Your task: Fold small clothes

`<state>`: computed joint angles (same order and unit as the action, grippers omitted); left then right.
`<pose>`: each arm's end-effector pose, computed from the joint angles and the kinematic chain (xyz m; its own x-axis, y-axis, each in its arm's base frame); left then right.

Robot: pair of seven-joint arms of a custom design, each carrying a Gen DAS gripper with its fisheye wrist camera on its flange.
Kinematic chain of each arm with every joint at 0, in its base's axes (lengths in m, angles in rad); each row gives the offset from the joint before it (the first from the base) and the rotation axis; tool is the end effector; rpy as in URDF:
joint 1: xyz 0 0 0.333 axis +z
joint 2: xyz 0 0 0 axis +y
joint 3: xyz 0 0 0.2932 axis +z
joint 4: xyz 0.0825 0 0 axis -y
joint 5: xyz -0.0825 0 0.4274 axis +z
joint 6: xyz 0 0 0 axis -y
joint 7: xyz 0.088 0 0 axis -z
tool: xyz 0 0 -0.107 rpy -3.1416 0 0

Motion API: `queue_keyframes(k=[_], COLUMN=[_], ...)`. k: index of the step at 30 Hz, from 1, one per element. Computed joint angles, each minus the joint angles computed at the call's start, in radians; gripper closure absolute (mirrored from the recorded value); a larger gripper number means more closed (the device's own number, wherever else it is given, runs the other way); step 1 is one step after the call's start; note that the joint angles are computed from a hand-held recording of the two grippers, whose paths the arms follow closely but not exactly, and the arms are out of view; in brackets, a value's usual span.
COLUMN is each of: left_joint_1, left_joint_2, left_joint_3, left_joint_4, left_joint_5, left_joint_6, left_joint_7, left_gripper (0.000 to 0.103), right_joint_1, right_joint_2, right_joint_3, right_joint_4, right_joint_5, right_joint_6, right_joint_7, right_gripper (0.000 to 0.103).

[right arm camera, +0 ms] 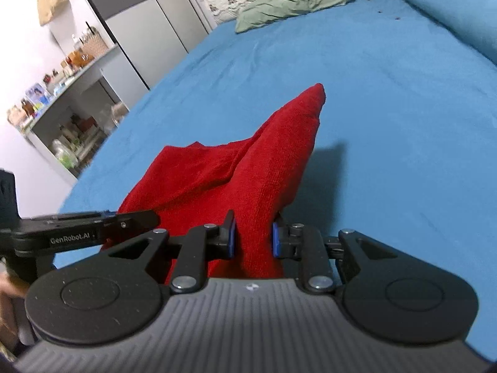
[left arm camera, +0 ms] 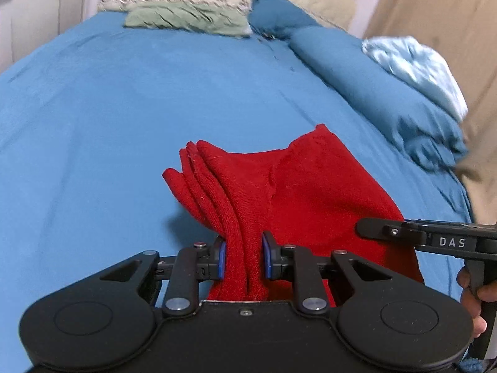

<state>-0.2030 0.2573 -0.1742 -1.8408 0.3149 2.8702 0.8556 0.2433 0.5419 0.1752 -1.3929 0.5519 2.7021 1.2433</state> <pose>0.6487 -0.2665 0.4374 -0.0149 -0.9628 0.2699 -0.7354 -0.1723 -0.6554 0.7365 0.2752 0.4492 0.3949 -0.8428 -0.3658 -0.7298 -0.0459 -0.6821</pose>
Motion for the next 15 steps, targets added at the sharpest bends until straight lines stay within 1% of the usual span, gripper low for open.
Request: queue_keyframes(k=[1, 3, 4, 5, 6, 8, 9, 11, 12, 13, 14, 15], left_joint_1=[-0.014, -0.043, -0.079, -0.119, -0.125, -0.112, -0.1, -0.08, -0.084, -0.092, -0.108, -0.125], left_joint_2=[0.008, 0.038, 0.053, 0.062, 0.069, 0.071, 0.069, 0.068, 0.079, 0.066, 0.052, 0.034], left_joint_3=[0.003, 0.013, 0.045, 0.08, 0.083, 0.078, 0.069, 0.053, 0.053, 0.064, 0.083, 0.101], left_joint_4=[-0.004, 0.01, 0.021, 0.031, 0.029, 0.011, 0.007, 0.013, 0.039, 0.03, 0.02, 0.005], left_joint_5=[0.014, 0.048, 0.109, 0.199, 0.226, 0.245, 0.239, 0.214, 0.219, 0.242, 0.288, 0.344], left_joint_6=[0.0, -0.029, -0.052, -0.093, -0.099, -0.071, -0.063, -0.064, -0.08, -0.082, -0.087, -0.092], left_joint_7=[-0.018, -0.056, -0.114, -0.184, -0.198, -0.227, -0.225, -0.21, -0.214, -0.231, -0.268, -0.316], left_gripper=[0.079, 0.078, 0.078, 0.077, 0.077, 0.076, 0.075, 0.074, 0.068, 0.066, 0.056, 0.044], right_joint_1=[-0.009, -0.017, -0.017, -0.018, -0.024, -0.076, -0.085, -0.072, -0.059, -0.056, -0.054, -0.061], right_joint_2=[-0.027, -0.057, -0.06, -0.056, -0.05, -0.035, -0.027, -0.021, -0.021, -0.025, -0.033, -0.04], right_joint_3=[0.001, -0.006, -0.015, -0.023, -0.024, 0.026, 0.035, 0.022, 0.012, 0.01, 0.006, 0.012], right_joint_4=[-0.052, -0.125, -0.149, -0.163, -0.175, -0.186, -0.181, -0.172, -0.167, -0.165, -0.167, -0.175], right_joint_5=[0.012, 0.025, 0.031, 0.037, 0.05, 0.151, 0.175, 0.156, 0.132, 0.118, 0.109, 0.117], right_joint_6=[0.014, 0.023, 0.023, 0.022, 0.028, 0.043, 0.044, 0.046, 0.043, 0.036, 0.035, 0.043], right_joint_7=[-0.006, -0.001, 0.024, 0.054, 0.074, 0.039, 0.033, 0.029, 0.031, 0.021, 0.02, 0.002], right_gripper=[0.066, 0.066, 0.066, 0.066, 0.066, 0.065, 0.065, 0.063, 0.06, 0.054, 0.052, 0.042])
